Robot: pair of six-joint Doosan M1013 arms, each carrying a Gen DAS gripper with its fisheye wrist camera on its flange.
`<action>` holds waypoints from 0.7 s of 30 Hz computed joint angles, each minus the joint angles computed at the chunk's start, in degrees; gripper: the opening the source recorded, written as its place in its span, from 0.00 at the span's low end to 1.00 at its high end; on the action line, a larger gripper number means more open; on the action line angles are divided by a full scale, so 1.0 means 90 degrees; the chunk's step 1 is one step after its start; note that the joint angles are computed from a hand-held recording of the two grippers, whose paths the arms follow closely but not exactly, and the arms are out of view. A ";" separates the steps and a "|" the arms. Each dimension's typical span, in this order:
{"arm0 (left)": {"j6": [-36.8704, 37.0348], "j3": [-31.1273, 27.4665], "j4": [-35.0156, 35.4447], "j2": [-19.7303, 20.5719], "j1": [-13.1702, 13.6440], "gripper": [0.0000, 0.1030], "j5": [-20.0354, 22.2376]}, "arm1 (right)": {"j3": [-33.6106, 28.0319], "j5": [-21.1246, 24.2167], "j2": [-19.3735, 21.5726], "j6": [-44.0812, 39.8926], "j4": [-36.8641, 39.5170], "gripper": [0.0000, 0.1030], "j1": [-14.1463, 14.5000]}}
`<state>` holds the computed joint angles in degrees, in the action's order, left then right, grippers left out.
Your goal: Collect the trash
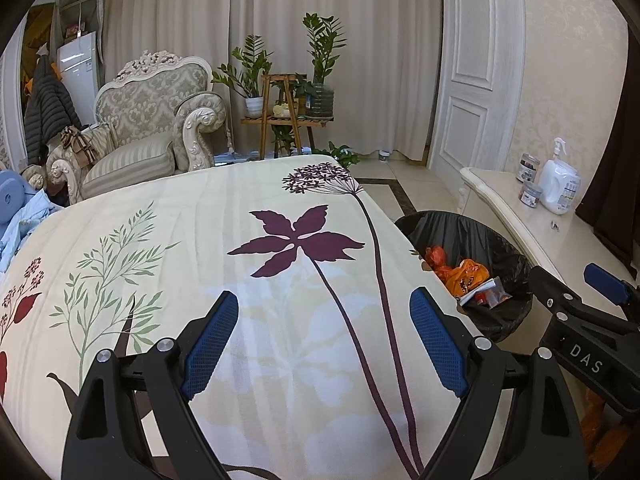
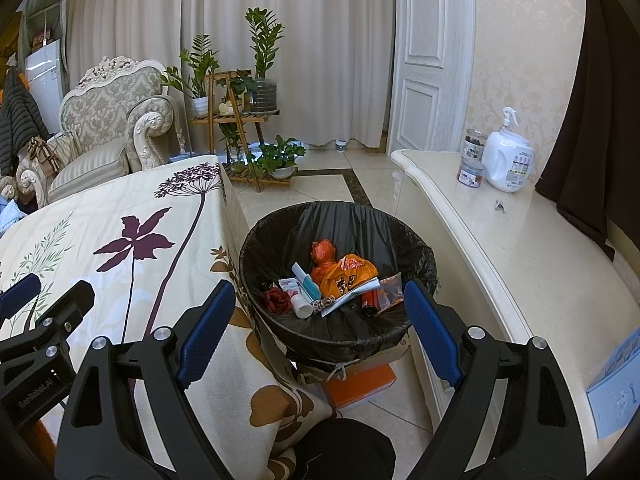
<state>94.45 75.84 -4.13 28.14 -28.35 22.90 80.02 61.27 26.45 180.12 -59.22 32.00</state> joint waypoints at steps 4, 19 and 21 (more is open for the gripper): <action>0.0015 -0.0017 -0.0025 -0.0002 -0.0001 0.82 0.0028 | -0.0026 0.0014 0.0024 -0.0009 0.0012 0.82 0.0013; 0.0405 0.0015 -0.0403 -0.0030 0.0004 0.82 -0.0061 | -0.0033 0.0019 0.0028 -0.0003 0.0035 0.82 0.0020; 0.0487 0.0004 -0.0511 -0.0024 0.0017 0.82 -0.0029 | -0.0030 0.0012 0.0023 -0.0011 0.0031 0.82 0.0010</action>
